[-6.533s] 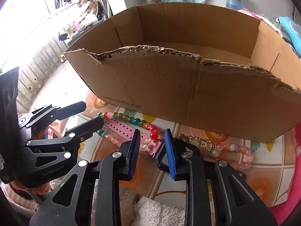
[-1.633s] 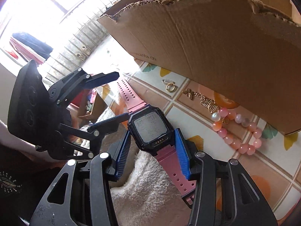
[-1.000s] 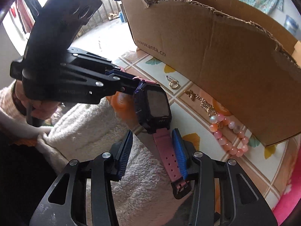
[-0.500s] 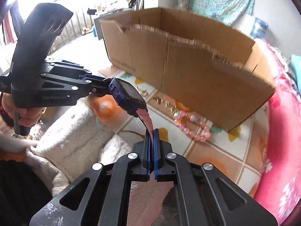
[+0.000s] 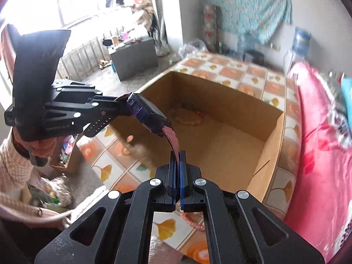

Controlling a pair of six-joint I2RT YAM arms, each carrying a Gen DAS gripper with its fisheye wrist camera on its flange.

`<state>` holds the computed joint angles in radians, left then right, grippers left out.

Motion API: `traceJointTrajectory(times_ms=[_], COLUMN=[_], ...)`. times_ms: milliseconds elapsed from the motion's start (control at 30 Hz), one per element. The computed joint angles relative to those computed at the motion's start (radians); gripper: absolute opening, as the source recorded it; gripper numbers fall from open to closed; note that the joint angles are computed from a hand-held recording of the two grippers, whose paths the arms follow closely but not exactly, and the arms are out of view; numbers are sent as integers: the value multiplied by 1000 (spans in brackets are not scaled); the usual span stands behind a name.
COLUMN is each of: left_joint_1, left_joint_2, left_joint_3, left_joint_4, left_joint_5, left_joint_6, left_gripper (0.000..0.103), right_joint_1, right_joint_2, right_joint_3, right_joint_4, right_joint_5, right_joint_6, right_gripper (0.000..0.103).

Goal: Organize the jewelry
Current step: 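Lift the pink watch with both grippers and carry it over the box, then open both grippers to drop the watch into the box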

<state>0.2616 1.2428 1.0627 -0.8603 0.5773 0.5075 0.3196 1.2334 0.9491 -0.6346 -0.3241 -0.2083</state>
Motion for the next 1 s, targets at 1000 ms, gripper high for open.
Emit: traceJointTrajectory(times_ms=[1000], left_joint_1=[-133], left_joint_2=[929], left_joint_3=[779], left_joint_4=[-293], left_joint_5=[-194], left_joint_6=[-244], left_gripper=[43], right_joint_1=[-46], right_joint_2=[673], right_joint_3=[553], right_joint_4=[-97], right_joint_5=[267], right_joint_6=[-74], right_gripper=[23])
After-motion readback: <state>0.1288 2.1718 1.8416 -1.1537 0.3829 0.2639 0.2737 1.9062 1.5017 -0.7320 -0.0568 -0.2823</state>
